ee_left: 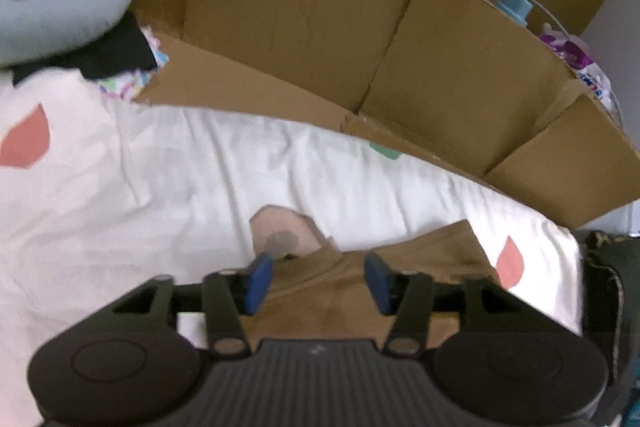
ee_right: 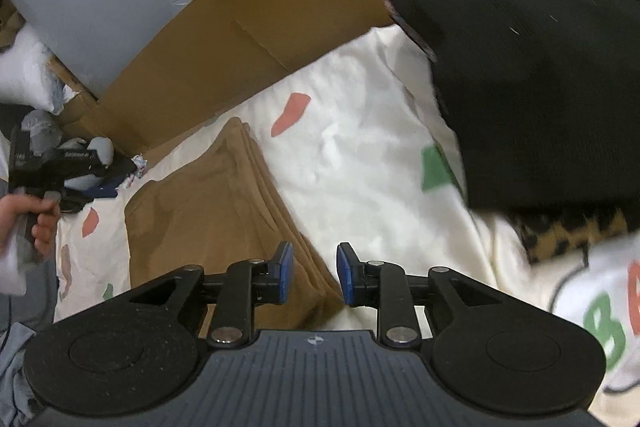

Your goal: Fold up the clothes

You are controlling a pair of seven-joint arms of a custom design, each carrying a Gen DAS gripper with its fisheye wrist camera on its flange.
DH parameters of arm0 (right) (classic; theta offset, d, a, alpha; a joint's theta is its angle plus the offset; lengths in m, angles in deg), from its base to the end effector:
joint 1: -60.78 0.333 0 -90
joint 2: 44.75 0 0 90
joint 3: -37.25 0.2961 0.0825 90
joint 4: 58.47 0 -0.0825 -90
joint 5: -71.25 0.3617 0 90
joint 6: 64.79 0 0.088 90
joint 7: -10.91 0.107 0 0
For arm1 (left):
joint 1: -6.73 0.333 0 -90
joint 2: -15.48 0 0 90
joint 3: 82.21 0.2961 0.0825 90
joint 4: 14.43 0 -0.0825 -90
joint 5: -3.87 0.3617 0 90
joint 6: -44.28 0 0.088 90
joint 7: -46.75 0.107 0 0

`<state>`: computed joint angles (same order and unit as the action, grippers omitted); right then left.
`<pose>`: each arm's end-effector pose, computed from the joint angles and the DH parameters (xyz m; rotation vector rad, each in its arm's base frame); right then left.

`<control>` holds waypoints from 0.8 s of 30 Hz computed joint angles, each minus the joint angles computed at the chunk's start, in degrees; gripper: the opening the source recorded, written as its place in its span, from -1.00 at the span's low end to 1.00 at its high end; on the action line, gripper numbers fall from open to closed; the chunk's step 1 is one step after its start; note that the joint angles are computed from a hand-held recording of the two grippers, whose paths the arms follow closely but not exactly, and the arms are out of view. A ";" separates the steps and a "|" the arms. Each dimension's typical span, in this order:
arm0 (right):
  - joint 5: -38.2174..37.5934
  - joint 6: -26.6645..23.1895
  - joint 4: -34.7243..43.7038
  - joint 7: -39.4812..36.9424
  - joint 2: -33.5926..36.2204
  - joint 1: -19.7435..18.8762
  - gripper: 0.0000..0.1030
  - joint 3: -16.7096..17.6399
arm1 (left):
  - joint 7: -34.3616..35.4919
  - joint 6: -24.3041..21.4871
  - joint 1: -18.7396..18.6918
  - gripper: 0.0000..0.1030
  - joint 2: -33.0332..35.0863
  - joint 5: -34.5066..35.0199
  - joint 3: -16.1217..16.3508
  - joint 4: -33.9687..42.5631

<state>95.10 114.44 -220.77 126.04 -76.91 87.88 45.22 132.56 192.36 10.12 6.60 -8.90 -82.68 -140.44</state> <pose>0.3271 0.1876 0.4489 -1.4249 1.7931 -0.1433 0.5247 0.0306 0.4999 -2.2340 1.6809 -0.7170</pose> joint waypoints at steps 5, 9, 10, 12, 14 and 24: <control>-1.24 -0.44 6.99 -4.38 7.39 1.83 -0.46 -2.49 | 5.62 1.77 -0.31 0.36 -1.45 -5.71 1.99 -4.64; -0.91 -2.31 12.52 -9.83 13.36 3.10 -0.46 -4.39 | 9.39 4.42 -0.78 0.35 -1.92 -10.60 3.23 -8.50; -0.61 -3.10 13.99 -11.59 14.76 3.37 -0.46 -4.80 | 11.23 5.23 -1.13 0.32 -1.83 -12.78 3.72 -9.30; 1.26 -3.92 16.68 -15.13 17.25 4.23 -0.46 -5.62 | 12.88 7.12 -1.19 0.26 -1.36 -15.44 3.99 -10.37; 3.92 -4.17 19.29 -20.26 19.47 5.64 -0.46 -6.63 | 16.47 8.14 -1.71 0.18 -0.40 -20.58 4.91 -10.43; 2.36 -10.93 30.14 -25.91 29.64 -0.90 -0.45 -1.12 | 36.09 8.86 0.50 -0.37 3.17 -42.42 3.80 -7.79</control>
